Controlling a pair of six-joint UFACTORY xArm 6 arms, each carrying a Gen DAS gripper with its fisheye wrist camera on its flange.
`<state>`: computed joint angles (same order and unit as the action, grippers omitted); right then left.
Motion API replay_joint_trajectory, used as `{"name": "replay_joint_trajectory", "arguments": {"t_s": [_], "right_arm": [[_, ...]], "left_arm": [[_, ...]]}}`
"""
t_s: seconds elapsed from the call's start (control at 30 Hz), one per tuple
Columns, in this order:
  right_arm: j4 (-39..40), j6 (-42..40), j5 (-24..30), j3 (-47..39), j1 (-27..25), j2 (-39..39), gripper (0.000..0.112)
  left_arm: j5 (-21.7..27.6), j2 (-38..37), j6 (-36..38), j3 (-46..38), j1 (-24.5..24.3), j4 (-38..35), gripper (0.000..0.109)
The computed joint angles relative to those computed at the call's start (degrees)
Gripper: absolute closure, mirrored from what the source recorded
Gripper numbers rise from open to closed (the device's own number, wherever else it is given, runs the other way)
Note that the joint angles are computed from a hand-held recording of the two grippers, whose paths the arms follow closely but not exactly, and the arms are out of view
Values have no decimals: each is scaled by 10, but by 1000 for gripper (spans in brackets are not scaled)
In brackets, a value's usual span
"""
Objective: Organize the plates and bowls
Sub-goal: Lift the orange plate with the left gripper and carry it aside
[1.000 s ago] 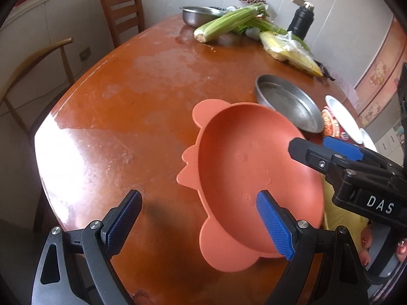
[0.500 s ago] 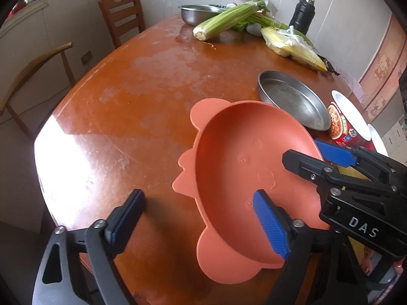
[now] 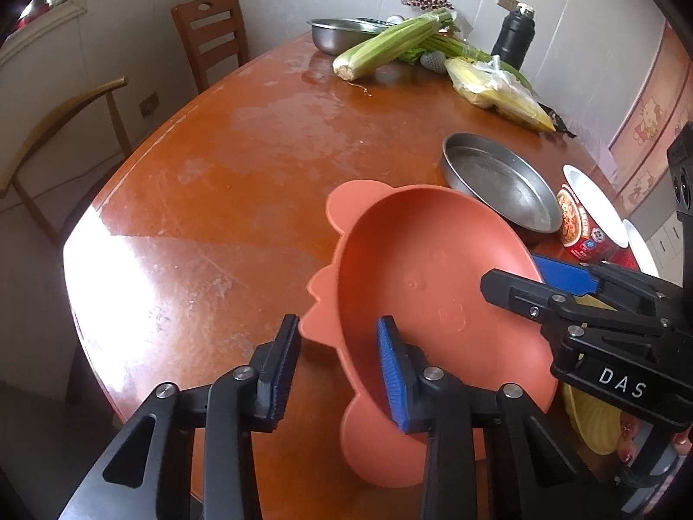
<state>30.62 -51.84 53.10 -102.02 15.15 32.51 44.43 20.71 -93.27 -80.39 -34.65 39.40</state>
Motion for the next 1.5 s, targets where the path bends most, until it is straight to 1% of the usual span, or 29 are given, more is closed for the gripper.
{"name": "replay_joint_trajectory", "arguments": {"t_s": [0.03,0.1,0.17,0.3,0.4,0.53,0.67,0.77,0.9,1.17,1.33,1.5], "right_arm": [[2,-2,2,2,0,-1,67],[1,-3,-7,13,0,-8,67],[5,-2,-3,14,-1,-9,67],[7,10,-1,21,-3,-16,66],[15,21,-12,40,-1,-32,66],[21,33,-34,73,8,-58,65],[21,48,-33,71,22,-62,65],[21,60,-39,61,35,-56,65],[19,86,-36,38,45,-39,65],[-7,124,-34,8,57,-10,65],[-8,127,-25,4,55,-5,65],[-18,130,-22,-2,56,2,65]], "left_arm": [[-3,-1,0,2,1,-1,74],[-26,-10,-11,18,6,-1,74],[-47,-18,-14,30,13,-5,74],[-66,-22,-1,37,22,-22,74],[-69,-27,12,40,27,-28,74],[-73,-45,1,59,39,-10,74],[-81,-65,3,79,60,-3,74],[-81,-74,24,85,74,-10,74],[-79,-78,38,81,90,0,74],[-80,-54,81,52,113,-11,74],[-87,-30,103,32,124,-28,74],[-84,-11,126,13,128,-46,74]]}}
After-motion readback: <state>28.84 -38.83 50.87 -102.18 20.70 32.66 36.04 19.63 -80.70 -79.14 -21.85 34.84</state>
